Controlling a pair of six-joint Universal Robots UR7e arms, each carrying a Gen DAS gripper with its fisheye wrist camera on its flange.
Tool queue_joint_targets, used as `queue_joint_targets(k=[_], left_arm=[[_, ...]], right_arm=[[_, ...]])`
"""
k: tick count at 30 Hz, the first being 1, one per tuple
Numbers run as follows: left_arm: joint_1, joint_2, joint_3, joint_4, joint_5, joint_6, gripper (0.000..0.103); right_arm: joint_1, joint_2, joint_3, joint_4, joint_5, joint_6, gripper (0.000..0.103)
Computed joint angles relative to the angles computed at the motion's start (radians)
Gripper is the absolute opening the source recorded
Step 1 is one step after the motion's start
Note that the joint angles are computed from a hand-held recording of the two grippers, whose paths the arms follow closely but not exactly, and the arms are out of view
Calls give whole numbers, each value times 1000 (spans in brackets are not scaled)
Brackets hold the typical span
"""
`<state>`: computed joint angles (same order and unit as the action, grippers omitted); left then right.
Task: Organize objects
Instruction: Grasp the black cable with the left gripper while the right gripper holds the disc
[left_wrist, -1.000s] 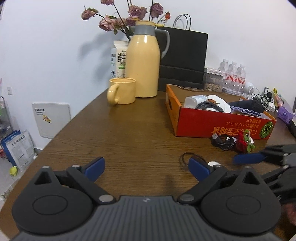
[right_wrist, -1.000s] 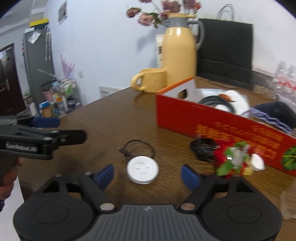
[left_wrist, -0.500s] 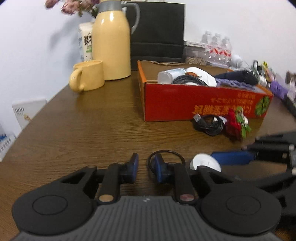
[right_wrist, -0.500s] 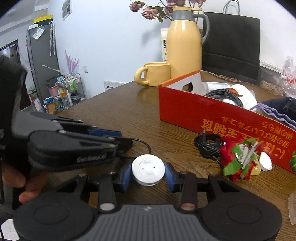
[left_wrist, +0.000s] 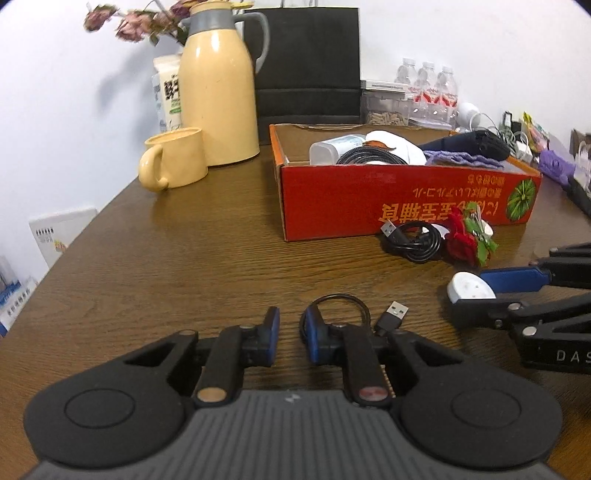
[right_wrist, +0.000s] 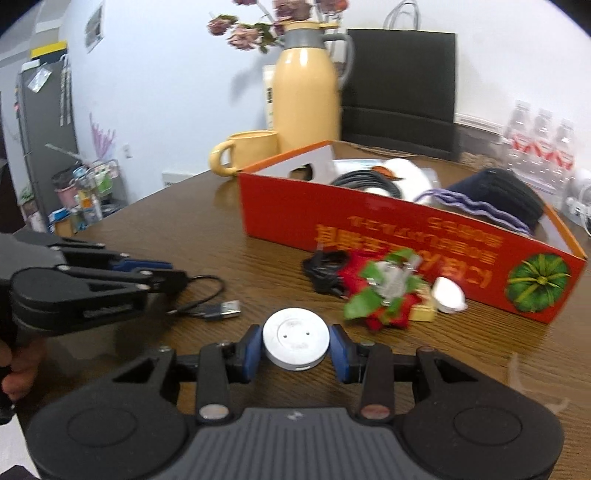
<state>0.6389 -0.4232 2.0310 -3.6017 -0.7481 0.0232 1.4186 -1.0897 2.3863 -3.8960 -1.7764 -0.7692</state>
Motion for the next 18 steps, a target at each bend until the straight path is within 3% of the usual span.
queue_joint_targets(k=[3,6,8,14,15,17,18], left_arm=[[-6,-6,23,-74,-39,6,18],[-21,-13,37,-116,-83,41,29],[-24,-17,29,-76,-110,48,35],[-13,-10,-23,103,-141,-5,36],[-15,2,-29,88,-127,6,34],[-15,4,-32,87,-131,2,17],[-12,2,-30,87,-143,-3,17]], right_arm=[[-11,-4,-1,-4,-6,3,38],[-18,-10,3,-13,-1,6,38],[-22,-11,3,-15,4,8,38],[-31,-18,7,-21,7,15,38],[-33,-20,9,-21,9,16,38],[-36,-22,12,-22,15,15,38],[-36,-22,13,-24,17,15,38]])
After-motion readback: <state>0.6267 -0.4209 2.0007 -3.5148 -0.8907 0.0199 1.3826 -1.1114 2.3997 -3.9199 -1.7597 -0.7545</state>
